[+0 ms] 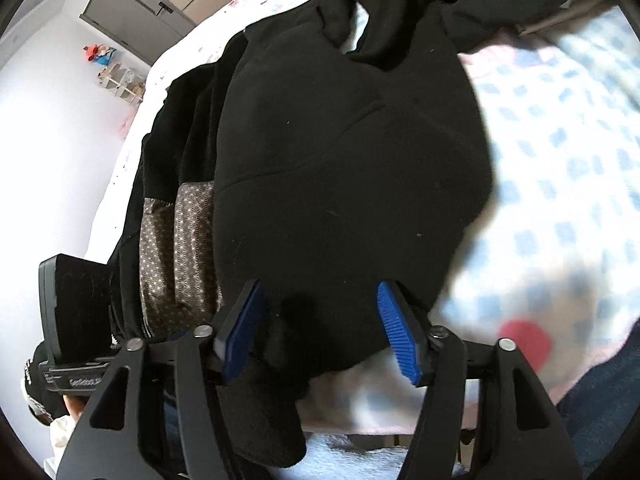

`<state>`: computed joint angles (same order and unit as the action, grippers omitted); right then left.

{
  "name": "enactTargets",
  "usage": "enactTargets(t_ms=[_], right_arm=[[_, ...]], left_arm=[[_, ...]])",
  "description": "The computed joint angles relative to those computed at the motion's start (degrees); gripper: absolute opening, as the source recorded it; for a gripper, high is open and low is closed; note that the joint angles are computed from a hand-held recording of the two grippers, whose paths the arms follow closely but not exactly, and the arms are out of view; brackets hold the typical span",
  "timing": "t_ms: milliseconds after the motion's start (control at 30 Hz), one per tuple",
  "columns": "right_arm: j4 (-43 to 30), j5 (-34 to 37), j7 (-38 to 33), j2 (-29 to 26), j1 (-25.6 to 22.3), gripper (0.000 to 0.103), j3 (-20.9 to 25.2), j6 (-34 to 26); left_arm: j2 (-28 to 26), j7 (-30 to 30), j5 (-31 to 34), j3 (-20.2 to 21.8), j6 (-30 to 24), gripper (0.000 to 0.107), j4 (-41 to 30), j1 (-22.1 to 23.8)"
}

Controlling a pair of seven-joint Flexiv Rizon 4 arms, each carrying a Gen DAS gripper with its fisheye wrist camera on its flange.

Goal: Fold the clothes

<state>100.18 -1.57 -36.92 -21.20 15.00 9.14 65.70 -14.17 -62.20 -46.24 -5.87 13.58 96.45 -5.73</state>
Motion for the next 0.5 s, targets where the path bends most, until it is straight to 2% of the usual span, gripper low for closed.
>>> enactTargets(t_ms=[67, 133, 233, 333, 400, 433, 500], right_arm=[[0.0, -0.1, 0.4, 0.3, 0.2, 0.067, 0.0, -1.1], [0.2, -0.3, 0.2, 0.9, 0.3, 0.067, 0.1, -1.5], [1.3, -1.1, -0.7, 2.2, 0.6, 0.068, 0.1, 1.1], [0.9, -2.1, -0.8, 2.2, 1.0, 0.074, -0.3, 0.4], [-0.3, -0.6, -0.7, 1.6, 0.5, 0.074, 0.4, -3.8], [-0.7, 0.9, -0.9, 1.5, 0.0, 0.073, 1.0, -5.1], [-1.0, 3.3, -1.0, 1.7, -0.7, 0.070, 1.4, -7.1]], left_arm=[[2.1, 0.2, 1.5, 0.1, 3.2, 0.012, 0.6, -1.2], [5.3, 1.7, 1.6, 0.4, 7.1, 0.012, 1.9, -2.1], [10.5, 4.2, 2.7, 1.8, 12.3, 0.011, 3.3, -2.7], [8.9, 0.4, 7.0, 2.7, 9.6, 0.012, 2.1, -2.0], [4.9, -4.2, 9.6, 2.4, 2.9, 0.016, -0.1, -1.1], [3.4, -6.4, 10.9, 2.3, 0.8, 0.015, -0.9, -0.9], [2.1, -10.3, 13.5, 2.2, -0.7, 0.014, -1.4, -1.1]])
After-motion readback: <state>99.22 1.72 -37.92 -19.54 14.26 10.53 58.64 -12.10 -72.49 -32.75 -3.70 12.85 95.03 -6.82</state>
